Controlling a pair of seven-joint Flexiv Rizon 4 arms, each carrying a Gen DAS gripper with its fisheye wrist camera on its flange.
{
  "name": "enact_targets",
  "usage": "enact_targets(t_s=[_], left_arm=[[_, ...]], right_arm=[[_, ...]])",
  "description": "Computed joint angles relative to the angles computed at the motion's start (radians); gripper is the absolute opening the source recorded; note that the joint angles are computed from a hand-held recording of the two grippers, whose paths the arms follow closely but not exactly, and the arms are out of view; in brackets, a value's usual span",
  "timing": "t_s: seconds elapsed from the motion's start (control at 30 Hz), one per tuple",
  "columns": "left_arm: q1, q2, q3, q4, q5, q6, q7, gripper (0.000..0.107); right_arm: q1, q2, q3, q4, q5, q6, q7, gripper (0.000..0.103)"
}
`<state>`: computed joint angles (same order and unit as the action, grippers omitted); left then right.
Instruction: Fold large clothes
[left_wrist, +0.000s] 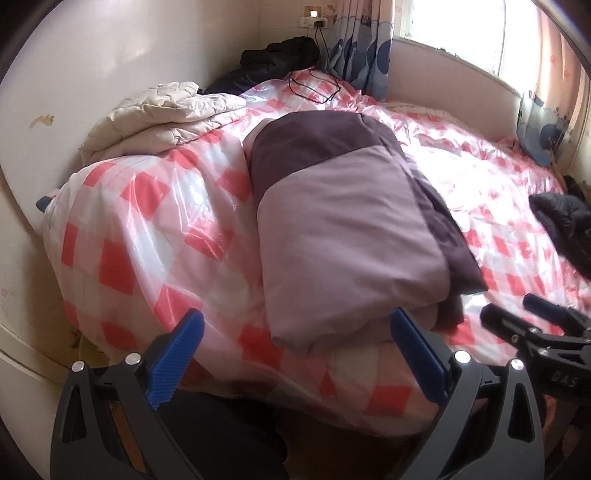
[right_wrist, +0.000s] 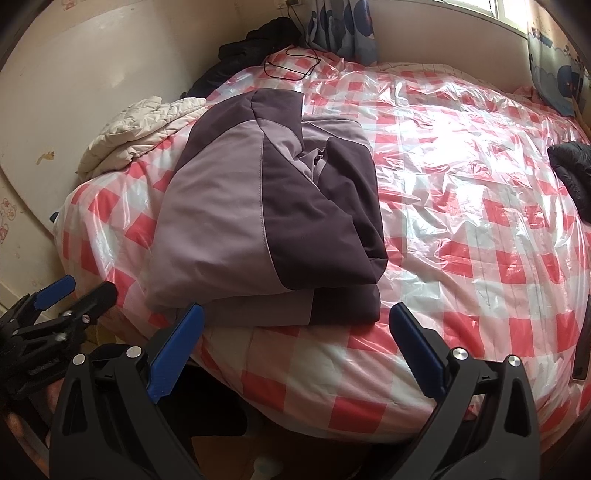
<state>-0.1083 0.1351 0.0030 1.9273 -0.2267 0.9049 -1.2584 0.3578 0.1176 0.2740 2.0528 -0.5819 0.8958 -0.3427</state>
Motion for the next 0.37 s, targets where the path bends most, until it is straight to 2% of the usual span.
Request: enact_targets(t_s=[0.1, 0.17, 0.23, 0.37], left_arm=[[0.013, -0.006, -0.009, -0.019, 0.054, -0.017, -0.043, 0.097], [0.014, -0.023, -0.004, -0.046, 0.016, -0.1, -0.04, 0.097], [0.016, -0.03, -0.002, -0.056, 0.01, -0.14, -0.05, 0.097], [0.013, -0.023, -0.004, -0.047, 0.043, -0.123, -0.057, 0.097]], right_arm=[[-0.004, 0.008, -0.001, 0.006, -0.005, 0.004, 0.002, 0.097], [-0.006, 0.01, 0.002, 0.005, -0.015, 0.0, 0.009, 0.097], [-0.008, 0.012, 0.002, 0.007, -0.018, 0.001, 0.008, 0.097], [-0.007, 0.01, 0.003, 0.005, -0.014, -0.001, 0.008, 0.097]])
